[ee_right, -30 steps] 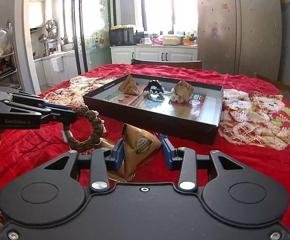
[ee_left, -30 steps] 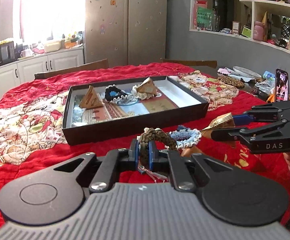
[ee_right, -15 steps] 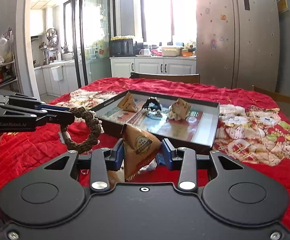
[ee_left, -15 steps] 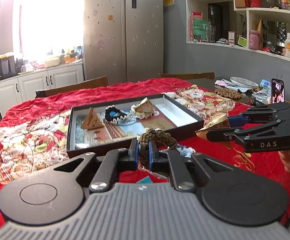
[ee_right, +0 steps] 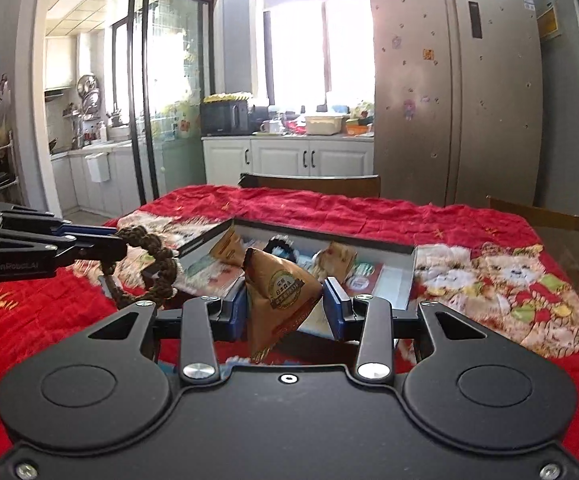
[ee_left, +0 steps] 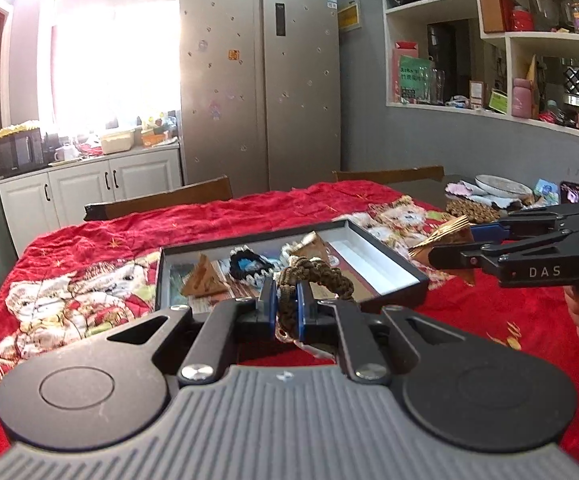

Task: Organize objects
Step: 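Lift and carry the scrunchie and packet over the black box, then lower the scrunchie and packet into the box and open the left tool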

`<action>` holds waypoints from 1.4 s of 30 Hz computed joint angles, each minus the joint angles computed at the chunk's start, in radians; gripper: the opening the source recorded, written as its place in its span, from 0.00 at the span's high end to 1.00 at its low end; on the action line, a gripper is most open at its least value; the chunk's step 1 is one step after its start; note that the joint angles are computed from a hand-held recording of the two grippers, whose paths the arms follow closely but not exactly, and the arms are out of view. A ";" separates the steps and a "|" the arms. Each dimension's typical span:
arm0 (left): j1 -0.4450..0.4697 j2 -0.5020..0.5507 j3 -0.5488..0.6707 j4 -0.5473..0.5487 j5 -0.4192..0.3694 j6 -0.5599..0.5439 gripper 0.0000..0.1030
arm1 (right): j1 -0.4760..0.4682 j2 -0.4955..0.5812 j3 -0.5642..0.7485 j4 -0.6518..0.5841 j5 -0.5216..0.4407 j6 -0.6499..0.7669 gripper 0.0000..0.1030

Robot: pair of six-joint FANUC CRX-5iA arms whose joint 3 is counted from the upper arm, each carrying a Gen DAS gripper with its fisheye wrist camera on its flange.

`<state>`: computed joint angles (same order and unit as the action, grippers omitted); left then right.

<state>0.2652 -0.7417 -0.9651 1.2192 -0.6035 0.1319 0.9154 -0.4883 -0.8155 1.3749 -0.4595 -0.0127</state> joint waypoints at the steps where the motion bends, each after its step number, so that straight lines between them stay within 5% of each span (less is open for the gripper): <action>1: -0.007 0.009 0.005 0.007 0.008 -0.004 0.88 | -0.011 0.005 0.007 0.006 0.008 -0.005 0.63; 20: -0.220 0.213 0.092 0.089 0.347 0.007 0.88 | -0.160 0.225 0.170 0.045 0.117 -0.026 0.63; 42: -0.287 0.421 0.179 0.133 0.444 0.046 0.88 | -0.232 0.451 0.315 0.070 0.176 -0.111 0.63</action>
<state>-0.0214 -0.3212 -0.7863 1.3518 -0.1595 0.1783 0.6829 -0.0376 -0.5000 1.4447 -0.2830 -0.1240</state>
